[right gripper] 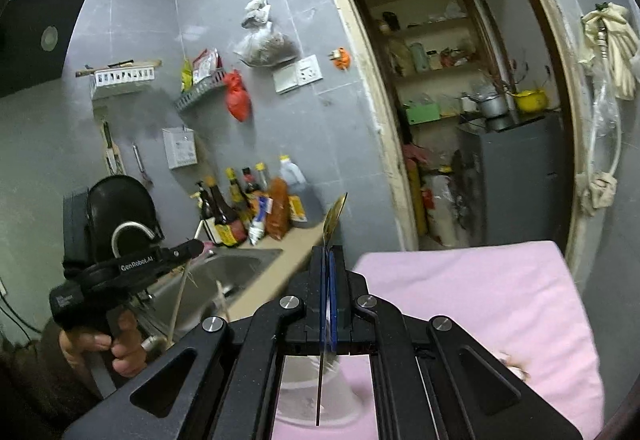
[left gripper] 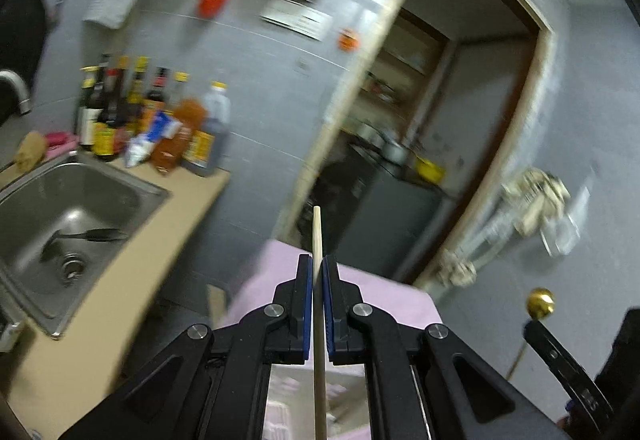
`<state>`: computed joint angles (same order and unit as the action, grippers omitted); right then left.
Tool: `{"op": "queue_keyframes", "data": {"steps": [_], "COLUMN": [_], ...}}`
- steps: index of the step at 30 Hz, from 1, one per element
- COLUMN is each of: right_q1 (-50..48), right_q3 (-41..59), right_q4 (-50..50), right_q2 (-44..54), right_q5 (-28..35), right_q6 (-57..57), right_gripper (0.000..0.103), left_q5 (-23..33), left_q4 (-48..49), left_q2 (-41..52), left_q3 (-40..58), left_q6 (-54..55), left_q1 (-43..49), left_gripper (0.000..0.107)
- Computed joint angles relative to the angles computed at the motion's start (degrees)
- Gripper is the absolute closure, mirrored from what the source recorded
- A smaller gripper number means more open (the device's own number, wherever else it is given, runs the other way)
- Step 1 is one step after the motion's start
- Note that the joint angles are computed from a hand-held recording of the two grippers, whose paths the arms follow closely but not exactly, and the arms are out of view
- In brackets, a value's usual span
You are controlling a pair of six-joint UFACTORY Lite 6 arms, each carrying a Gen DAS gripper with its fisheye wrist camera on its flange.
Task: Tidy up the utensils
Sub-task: 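Carry the chopstick and gold spoon over the white caddy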
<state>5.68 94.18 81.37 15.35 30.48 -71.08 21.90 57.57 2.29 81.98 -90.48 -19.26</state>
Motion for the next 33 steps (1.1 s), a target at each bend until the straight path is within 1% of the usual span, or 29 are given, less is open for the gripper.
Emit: {"op": "queue_keyframes", "data": {"steps": [3, 5, 8, 14, 19, 22, 28, 33], "right_q1": [3.26, 5.03, 7.08, 8.28, 9.28, 9.87, 10.16, 10.18], "right_q3": [2.26, 3.85, 7.38, 10.62, 13.01, 12.43, 10.73, 9.83], "right_q4": [1.48, 1.82, 1.22, 1.22, -0.44, 1.47, 1.88, 0.73], "right_q2": [2.4, 4.2, 7.77, 12.52, 16.27, 17.19, 17.49, 17.03], "right_q5": [-2.54, -4.21, -6.21, -7.44, -6.57, -6.94, -7.66, -7.88], "right_q6": [-0.81, -1.15, 0.05, 0.5, 2.54, 0.34, -0.74, 0.36], "right_gripper": [0.101, 0.101, 0.101, 0.101, 0.101, 0.101, 0.101, 0.101], "left_q5": [-1.84, -3.21, -7.77, -10.58, -9.16, -6.77, -4.2, -3.58], "left_q4": [3.98, 6.09, 8.29, 22.69, 32.61, 36.33, 41.66, 42.92], "left_q2": [-1.47, -0.76, 0.69, 4.37, 8.05, 9.18, 9.19, 8.67], "left_q3": [-2.59, -3.04, -3.74, -2.57, -1.12, -1.51, -3.82, -4.27], "left_q6": [-5.01, -8.24, -13.35, -29.26, -38.46, -41.02, -45.7, -46.14], "left_q1": [4.46, 6.74, 10.98, 12.19, 11.34, 10.05, 8.55, 8.24], "left_gripper": [0.102, 0.102, 0.102, 0.102, 0.102, 0.102, 0.102, 0.102]}}
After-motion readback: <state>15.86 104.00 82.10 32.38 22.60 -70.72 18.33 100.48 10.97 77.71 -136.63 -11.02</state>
